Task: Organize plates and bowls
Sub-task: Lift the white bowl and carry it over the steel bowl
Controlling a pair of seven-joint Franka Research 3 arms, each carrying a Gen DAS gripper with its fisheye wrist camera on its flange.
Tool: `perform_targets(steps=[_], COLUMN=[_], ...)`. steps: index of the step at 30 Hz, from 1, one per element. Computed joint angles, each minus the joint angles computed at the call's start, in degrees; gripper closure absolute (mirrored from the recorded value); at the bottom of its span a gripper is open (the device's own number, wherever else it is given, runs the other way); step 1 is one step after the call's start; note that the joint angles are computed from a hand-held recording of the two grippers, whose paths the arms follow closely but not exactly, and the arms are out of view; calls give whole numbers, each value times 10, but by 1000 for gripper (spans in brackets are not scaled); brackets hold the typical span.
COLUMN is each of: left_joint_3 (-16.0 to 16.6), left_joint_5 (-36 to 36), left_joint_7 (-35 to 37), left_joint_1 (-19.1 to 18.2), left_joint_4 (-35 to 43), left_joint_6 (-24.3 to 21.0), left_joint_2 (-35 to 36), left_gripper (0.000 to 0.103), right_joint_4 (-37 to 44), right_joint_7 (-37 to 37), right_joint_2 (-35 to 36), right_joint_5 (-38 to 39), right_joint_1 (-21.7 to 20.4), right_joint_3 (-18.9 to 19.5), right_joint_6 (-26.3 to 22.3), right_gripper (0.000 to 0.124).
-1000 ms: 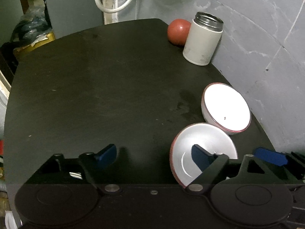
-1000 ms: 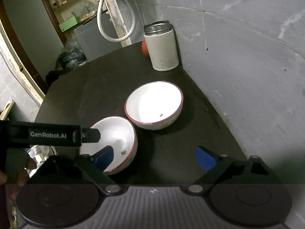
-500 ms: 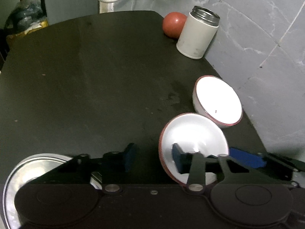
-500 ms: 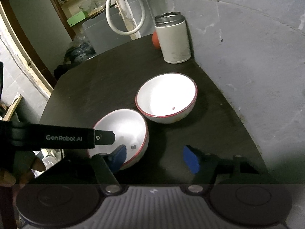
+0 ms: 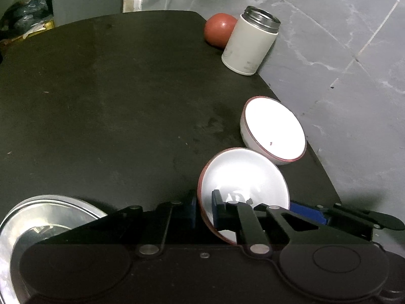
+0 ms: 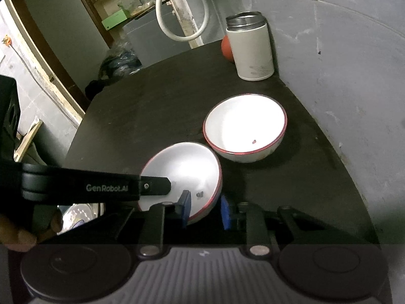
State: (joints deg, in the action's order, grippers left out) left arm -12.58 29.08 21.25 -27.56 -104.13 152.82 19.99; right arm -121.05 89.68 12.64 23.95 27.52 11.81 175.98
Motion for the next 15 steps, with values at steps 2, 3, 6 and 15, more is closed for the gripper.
perform_targets(steps=[2,3,6,15], left_joint_3=[1,2,5,2], left_joint_5=[4,8,23,67], left_joint_7=[-2,-5,-16,-47], left_joint_1=[-1,-3,-6,-6], left_joint_4=[-6,-9,-18,-53], left_joint_6=[6,8,16,38], left_joint_2=[-4,-7,-17,-61], left_gripper=[91,91,91,91], right_joint_4=[-3,-6,-12,-41], right_joint_7=[7,5,1,45], right_joint_2=[-3,-5,-8,-38], right_joint_5=[-4,-1,7,-27], right_joint_1=[4,2,-1,28], right_joint_3=[-5,-2,3,-23], right_joint_6=[-1,0,5,39], right_gripper=[96,96,96,96])
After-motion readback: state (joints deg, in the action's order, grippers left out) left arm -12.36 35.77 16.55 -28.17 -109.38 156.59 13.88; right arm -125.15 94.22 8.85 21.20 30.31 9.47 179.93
